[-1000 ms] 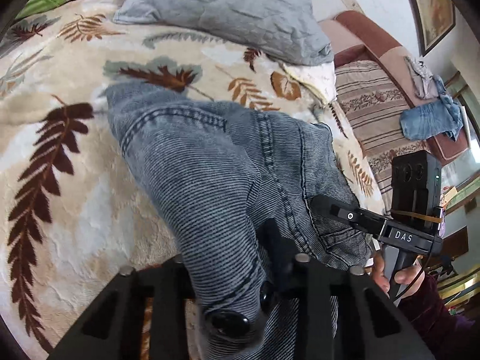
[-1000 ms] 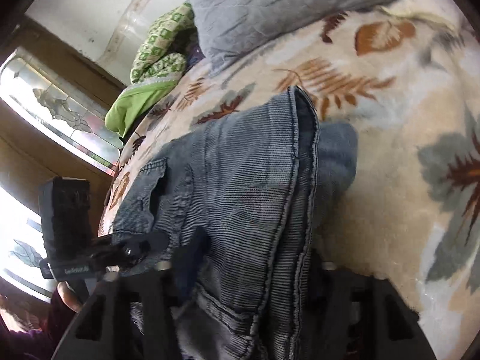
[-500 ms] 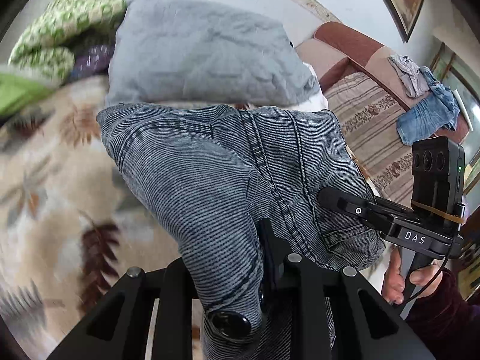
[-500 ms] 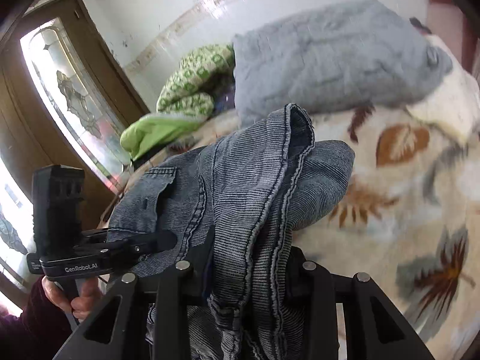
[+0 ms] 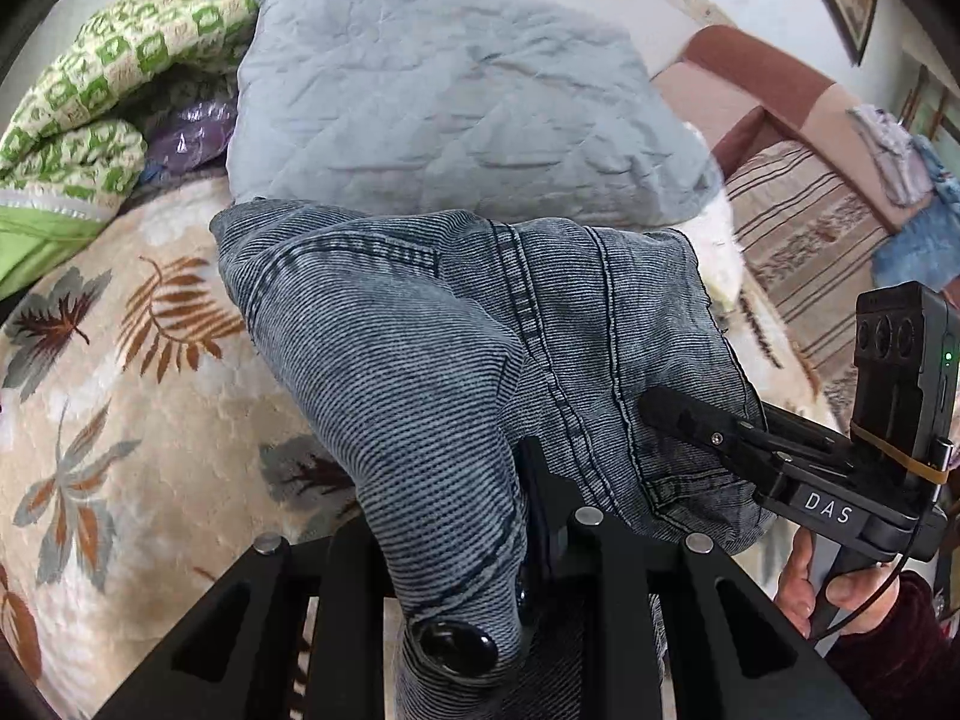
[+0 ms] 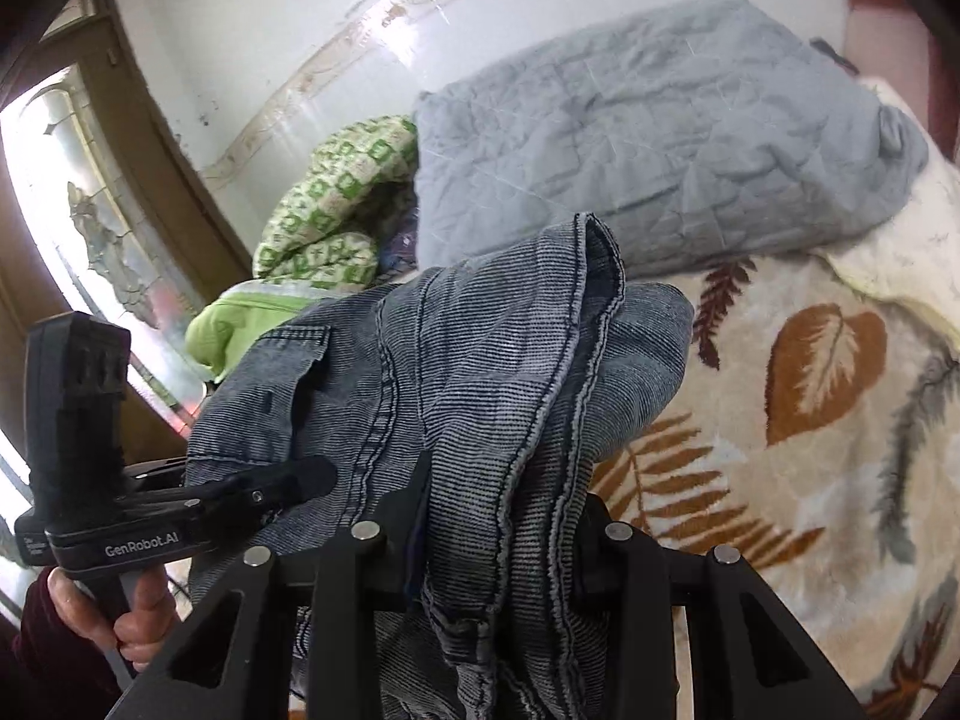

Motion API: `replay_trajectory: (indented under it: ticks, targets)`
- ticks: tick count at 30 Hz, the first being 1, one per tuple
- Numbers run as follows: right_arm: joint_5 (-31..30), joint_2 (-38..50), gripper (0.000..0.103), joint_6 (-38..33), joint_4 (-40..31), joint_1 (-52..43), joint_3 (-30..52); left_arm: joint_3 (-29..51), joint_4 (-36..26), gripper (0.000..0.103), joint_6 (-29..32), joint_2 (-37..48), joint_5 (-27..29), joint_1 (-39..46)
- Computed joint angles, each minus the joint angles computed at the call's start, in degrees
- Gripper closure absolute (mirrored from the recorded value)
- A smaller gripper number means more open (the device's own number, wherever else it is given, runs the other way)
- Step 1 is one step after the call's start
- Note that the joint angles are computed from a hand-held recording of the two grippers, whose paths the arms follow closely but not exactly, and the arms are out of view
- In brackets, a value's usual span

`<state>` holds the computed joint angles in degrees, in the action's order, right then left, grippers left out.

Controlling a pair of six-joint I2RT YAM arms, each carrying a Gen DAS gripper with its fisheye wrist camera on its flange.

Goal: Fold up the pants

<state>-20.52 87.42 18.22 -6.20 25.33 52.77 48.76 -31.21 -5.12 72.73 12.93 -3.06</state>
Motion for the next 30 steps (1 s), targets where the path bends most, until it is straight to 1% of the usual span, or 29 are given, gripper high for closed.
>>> replay_trajectory:
  ticks: [5,7,10,11,12,14,15,16,19,21,24,26,28,29,30]
  targets:
    - [0.01,8.02,0.066,0.99,2.98,0.06,0.82,-1.60,3.97,0.078,-0.07,6.92,-0.65,0.61]
    - [0.13,10.99,0.066,1.50,3.51,0.25,1.12,-2.36,5.99,0.076,-0.58,10.10,-0.92,0.95]
    - [-0.16,13.95,0.066,2.94,5.95,-0.14,0.94,-3.34,8.89,0.064,-1.61,11.40,-0.67,1.83]
    - [-0.84,14.49,0.066,3.58,6.19,-0.53,1.07,-2.93,8.71,0.057,-1.78,12.33,-1.23,1.92]
    - [-1.49,15.25,0.064,4.23,5.89,-0.96,1.50,-2.83,8.72,0.046,-2.24,12.83,-2.45,1.62]
    - [-0.39,16.29,0.050,4.88,4.26,-1.10,2.39,-2.25,8.14,0.033,-3.70,13.76,-5.46,1.24]
    - [0.67,16.31,0.044,5.50,3.60,-1.07,2.45,-1.80,7.34,0.031,-4.67,13.74,-6.18,0.94]
    - [1.11,15.96,0.037,6.13,2.80,-1.10,2.45,-1.20,5.80,0.031,-5.17,13.37,-6.20,1.14]
    - [0.70,12.68,0.036,7.30,-0.29,-2.24,1.48,0.72,-1.01,0.029,-6.05,10.21,-8.64,1.33]
    - [0.50,8.07,0.036,7.53,-2.17,-3.42,-0.43,0.20,-4.30,0.029,-6.16,4.70,-10.77,1.58]
    - [-0.10,-3.16,0.036,7.15,-4.32,-5.39,-4.65,-0.33,-11.22,0.028,-8.58,-6.03,-15.87,-0.26]
    - [0.39,-10.73,0.035,6.59,-8.02,-6.14,-6.04,1.20,-17.95,0.028,-11.22,-13.28,-22.02,-4.03]
    - [1.16,-19.86,0.035,6.46,-13.10,-5.94,-6.91,4.21,-25.96,0.027,-15.31,-19.99,-31.04,-10.13]
    - [1.72,-23.85,0.034,6.32,-15.46,-5.37,-7.02,5.78,-28.46,0.024,-17.24,-21.18,-33.99,-12.68]
    - [2.92,-28.35,0.034,6.12,-18.34,-4.10,-6.81,7.97,-33.08,0.021,-20.61,-23.93,-38.57,-17.24]
